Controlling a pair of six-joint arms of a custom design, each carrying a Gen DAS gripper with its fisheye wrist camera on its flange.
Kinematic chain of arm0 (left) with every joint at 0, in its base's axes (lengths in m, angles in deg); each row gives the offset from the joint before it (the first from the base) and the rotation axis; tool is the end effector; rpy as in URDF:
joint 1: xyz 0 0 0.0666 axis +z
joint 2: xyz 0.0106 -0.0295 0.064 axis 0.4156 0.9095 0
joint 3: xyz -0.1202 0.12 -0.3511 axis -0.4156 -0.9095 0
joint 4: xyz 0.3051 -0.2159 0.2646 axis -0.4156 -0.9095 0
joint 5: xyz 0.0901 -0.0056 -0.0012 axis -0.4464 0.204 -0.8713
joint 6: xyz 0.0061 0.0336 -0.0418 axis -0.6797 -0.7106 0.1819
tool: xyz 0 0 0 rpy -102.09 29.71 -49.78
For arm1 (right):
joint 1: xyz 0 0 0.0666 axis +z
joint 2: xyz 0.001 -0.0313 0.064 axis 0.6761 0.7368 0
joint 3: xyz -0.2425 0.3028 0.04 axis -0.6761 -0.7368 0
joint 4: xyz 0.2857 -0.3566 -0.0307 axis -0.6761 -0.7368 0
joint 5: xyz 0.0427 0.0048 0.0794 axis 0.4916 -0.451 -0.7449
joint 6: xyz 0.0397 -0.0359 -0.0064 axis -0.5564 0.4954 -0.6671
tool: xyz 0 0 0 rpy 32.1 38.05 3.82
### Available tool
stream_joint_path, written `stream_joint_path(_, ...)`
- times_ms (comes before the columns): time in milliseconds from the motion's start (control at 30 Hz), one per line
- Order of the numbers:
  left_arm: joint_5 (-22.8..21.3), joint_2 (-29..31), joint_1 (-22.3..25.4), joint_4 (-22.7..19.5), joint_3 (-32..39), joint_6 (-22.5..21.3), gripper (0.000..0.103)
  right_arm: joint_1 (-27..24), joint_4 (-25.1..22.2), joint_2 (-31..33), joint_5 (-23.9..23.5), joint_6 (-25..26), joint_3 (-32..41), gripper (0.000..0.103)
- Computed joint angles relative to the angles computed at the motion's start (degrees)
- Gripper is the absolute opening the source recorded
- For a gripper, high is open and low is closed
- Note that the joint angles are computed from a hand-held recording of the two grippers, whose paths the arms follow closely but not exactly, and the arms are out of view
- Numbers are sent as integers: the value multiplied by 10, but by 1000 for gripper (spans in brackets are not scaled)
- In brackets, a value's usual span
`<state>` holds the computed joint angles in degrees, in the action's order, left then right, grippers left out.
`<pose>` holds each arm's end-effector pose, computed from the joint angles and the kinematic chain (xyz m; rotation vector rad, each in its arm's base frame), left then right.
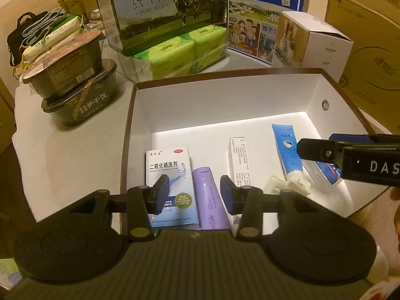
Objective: Organize rigid objects
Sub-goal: 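Lower the purple tube and cream clip into the brown box and open both tools, then move both open tools back over the remaining items on the table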
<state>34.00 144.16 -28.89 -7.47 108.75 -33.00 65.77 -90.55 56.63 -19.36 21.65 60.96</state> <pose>0.2714 -0.3332 0.4127 -0.1387 2.4785 0.1378 0.3388 0.1582 0.4010 -0.3884 2.3692 0.7150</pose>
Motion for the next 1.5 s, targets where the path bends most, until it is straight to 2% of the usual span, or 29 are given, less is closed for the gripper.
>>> stream_joint_path(233, -13, -19, -25, -10, -3, 35, 52, -13, -36, -26, -11, 39, -6, 68)
stream_joint_path(533, -42, -32, -76, -50, 7, 109, 54, -37, -88, -87, -30, 73, -21, 68)
stream_joint_path(833, -73, -23, -140, -109, 38, 192, 57, -72, -136, -147, -56, 104, -28, 68)
stream_joint_path(933, -84, -14, -163, -132, 51, 224, 62, -84, -156, -168, -67, 110, -29, 69)
stream_joint_path(1300, -105, 11, -240, -204, 81, 363, 62, -124, -218, -236, -108, 124, -35, 69)
stream_joint_path(1500, -108, 38, -278, -235, 104, 416, 62, -130, -258, -272, -119, 128, -42, 69)
